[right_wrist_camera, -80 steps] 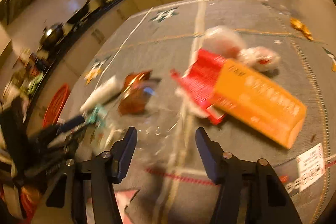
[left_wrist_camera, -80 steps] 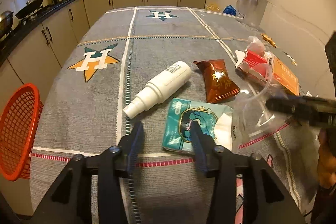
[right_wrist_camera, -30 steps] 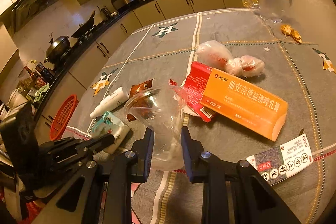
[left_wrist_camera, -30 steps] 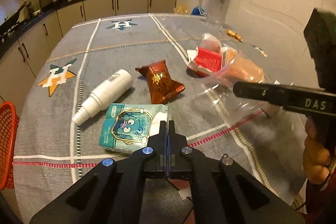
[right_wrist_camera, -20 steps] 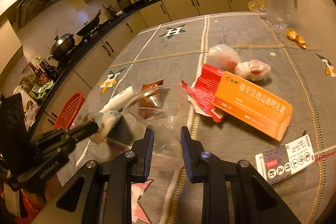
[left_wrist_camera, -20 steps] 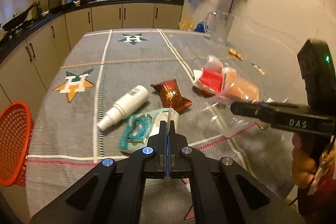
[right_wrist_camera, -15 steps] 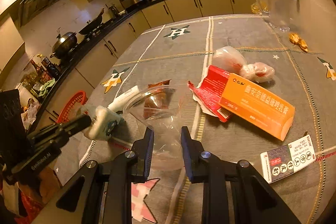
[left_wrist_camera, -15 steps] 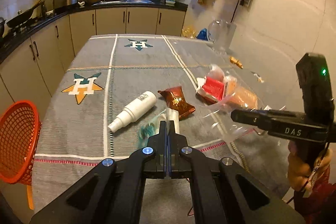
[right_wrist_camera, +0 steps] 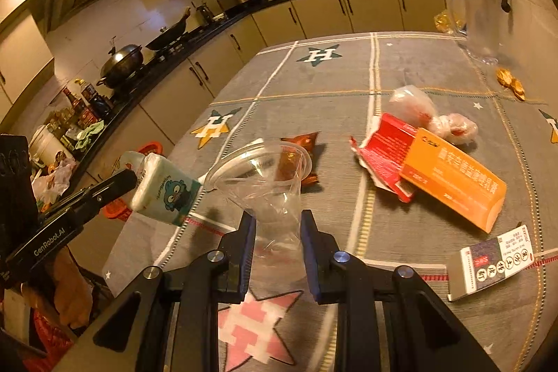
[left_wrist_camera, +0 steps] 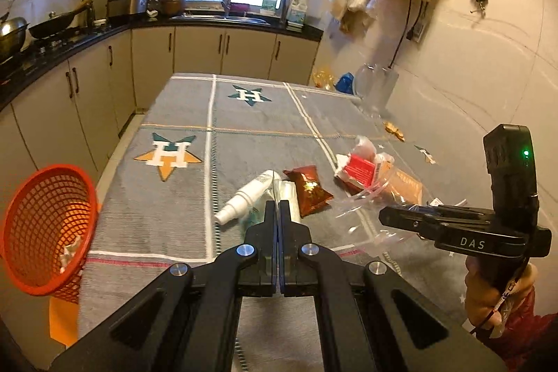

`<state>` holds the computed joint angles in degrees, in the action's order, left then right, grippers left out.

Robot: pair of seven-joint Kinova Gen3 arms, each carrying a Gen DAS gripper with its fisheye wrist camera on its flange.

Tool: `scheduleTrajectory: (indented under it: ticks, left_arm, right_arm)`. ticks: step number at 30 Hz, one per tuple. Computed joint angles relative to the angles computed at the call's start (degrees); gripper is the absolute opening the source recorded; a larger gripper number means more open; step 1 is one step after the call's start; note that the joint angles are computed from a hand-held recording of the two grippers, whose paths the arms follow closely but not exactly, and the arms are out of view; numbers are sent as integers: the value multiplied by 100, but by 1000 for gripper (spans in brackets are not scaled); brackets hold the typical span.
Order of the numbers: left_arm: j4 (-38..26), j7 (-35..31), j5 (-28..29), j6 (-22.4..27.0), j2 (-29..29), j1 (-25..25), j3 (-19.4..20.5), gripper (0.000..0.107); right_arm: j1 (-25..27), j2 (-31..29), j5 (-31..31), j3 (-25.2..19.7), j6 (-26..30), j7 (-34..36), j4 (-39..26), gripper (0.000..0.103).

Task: Collect trash
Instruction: 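Lift the tissue pack and clear cup and carry both over the orange wastebasket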

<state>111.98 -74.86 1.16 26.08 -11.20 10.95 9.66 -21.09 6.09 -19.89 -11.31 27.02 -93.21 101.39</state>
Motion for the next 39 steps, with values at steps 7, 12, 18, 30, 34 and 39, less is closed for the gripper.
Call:
scheduleTrajectory:
  ticks: [7, 12, 18, 30, 34, 39]
  left_arm:
    - [149, 162, -153, 86, -312, -237, -22, 0]
    - [260, 230, -249, 132, -540, -464, -83, 0]
    - [406, 184, -288, 198, -803, -737, -295, 0]
    - [604, -398, -37, 203, -990, -1141, -1068, 0]
    - [659, -669, 128, 175, -888, -1234, -1359, 0]
    - [736, -975, 347, 91, -679, -1364, -1630, 0]
  right_arm:
    - [-208, 134, 179, -68, 76, -89, -284, 28]
    - [-525, 301, 636, -85, 183, -381, -607, 28]
    - [-1102, 621, 1523, -39, 457, -886, -1243, 28]
    - [-1932, 1682, 2095, -48, 1235, -975, -2976, 28]
    - [-2181, 2137, 2119, 17, 1565, -913, -3698, 28]
    - [-2492, 2804, 2166, 161, 2105, -883, -4779, 29]
